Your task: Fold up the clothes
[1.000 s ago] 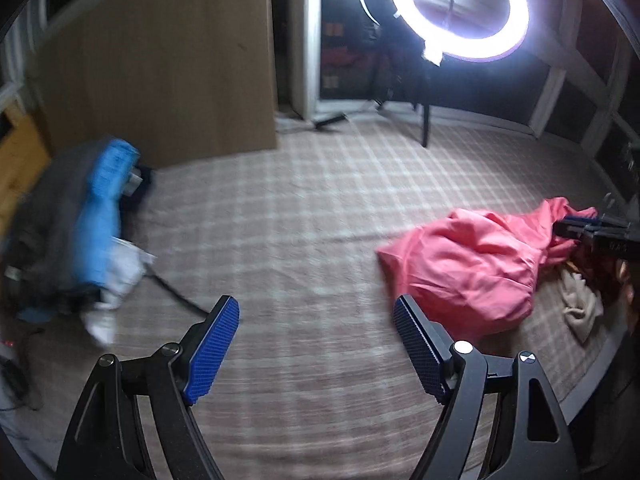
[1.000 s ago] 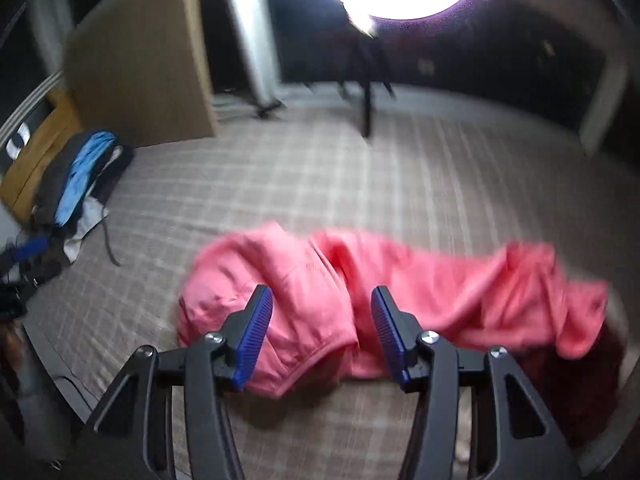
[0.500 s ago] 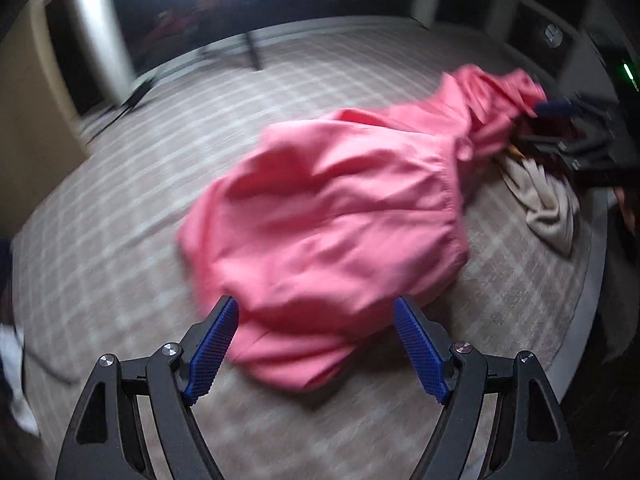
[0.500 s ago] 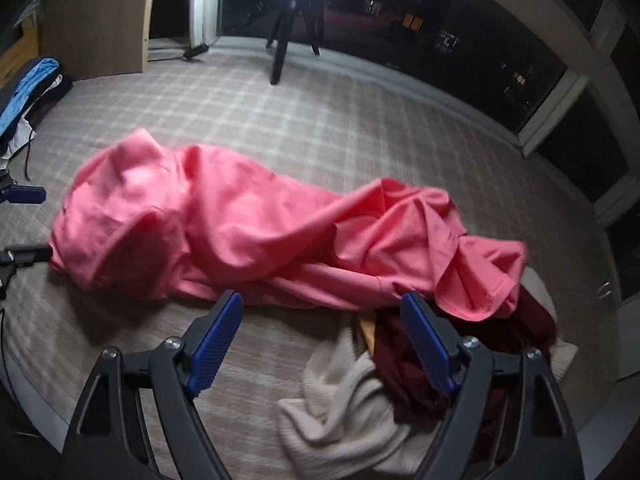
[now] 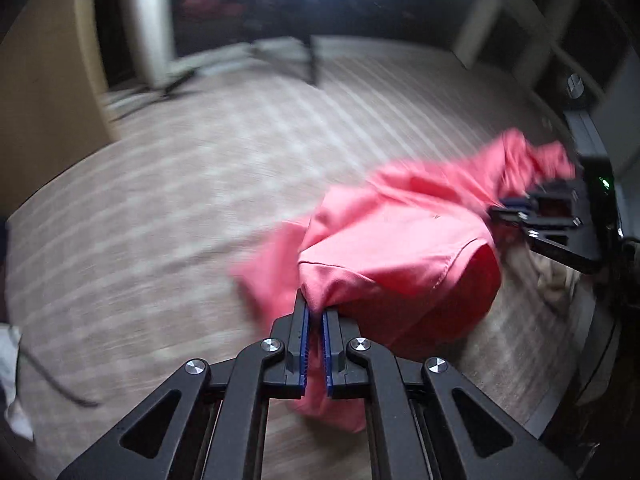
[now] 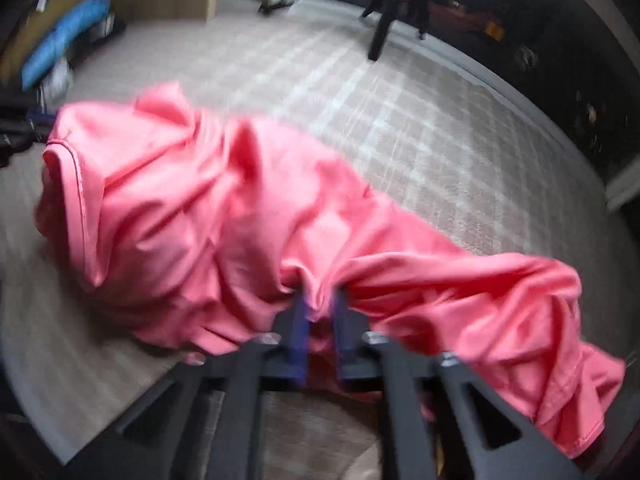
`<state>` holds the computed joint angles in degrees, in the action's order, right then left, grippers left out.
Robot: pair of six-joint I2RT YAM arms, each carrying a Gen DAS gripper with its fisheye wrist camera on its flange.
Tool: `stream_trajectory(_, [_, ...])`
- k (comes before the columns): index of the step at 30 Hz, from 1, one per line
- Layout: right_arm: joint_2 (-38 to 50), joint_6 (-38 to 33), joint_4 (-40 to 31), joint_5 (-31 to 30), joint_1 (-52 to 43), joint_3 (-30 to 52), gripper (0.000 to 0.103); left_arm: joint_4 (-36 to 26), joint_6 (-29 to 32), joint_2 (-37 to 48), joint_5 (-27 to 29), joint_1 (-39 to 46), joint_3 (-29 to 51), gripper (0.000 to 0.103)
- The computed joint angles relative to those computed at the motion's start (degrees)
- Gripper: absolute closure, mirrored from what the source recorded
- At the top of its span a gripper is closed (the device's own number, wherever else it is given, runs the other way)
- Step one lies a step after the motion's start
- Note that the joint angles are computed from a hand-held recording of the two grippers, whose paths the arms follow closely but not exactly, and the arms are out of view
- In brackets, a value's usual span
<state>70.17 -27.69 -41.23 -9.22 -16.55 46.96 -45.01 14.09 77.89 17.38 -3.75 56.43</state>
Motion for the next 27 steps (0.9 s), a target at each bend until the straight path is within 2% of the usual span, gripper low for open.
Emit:
stream_trajectory(5, [-8.79,2.91,-9.23,-12.75,-9.64,8.13,0.097,-8.69,6.39,-3.87,6.88,15.22,5.85,0.099])
stream_trajectory(8, [-13.47,1.97,-17.62,-23.88,-16.99,15.68,0.098,-16.29,13.55,-7.07,10.43,25.18,10.32,0.101])
stream_trajectory(10, [-14.89,1.89,-20.64,-27.58,-19.87,19.76,0.098,-18.96,18.23,-8.81,11.56,31.20,12.17,0.103])
stream_trajectory(12, [-13.46,4.66,-22.32,-22.71,-16.78,22.01,0.096,-17.01,19.75,-7.56,10.12,33.46,12.15,0.103])
stream_trajectory(13, [-12.80,5.91,-22.92,-18.35,-13.54,22.01,0.090,-15.89,20.38,-6.88,9.35,34.45,12.11,0.103])
stream_trajectory(14, [-13.52,6.71,-21.87,-14.10,-9.29,19.78,0.086,-15.65,20.68,-5.73,8.89,34.64,11.52,0.103])
stream_trajectory(16, [-15.48,8.36,-18.70,-6.55,0.39,13.32,0.067,-15.46,22.03,-4.97,8.92,34.00,9.19,0.103])
stream_trajectory(19, [-15.96,12.88,-14.05,-2.30,13.98,2.98,0.053,-12.24,23.09,-6.76,6.58,29.81,1.40,0.092])
stream_trajectory(21, [-13.70,17.18,-10.20,-0.35,22.46,-2.28,0.053,-9.53,21.75,-7.17,4.24,26.42,-3.23,0.075])
stream_trajectory(22, [-11.51,19.20,-7.33,1.54,27.34,-4.72,0.053,-7.82,20.93,-6.67,2.81,24.50,-5.33,0.073])
stream_trajectory(25, [-5.73,21.41,0.16,9.85,36.85,-8.88,0.053,-2.07,17.59,-4.44,-2.53,19.07,-10.14,0.071])
stream_trajectory(27, [-3.95,21.32,3.35,14.03,39.15,-9.94,0.053,-0.71,17.22,-2.08,-2.62,17.79,-11.05,0.071])
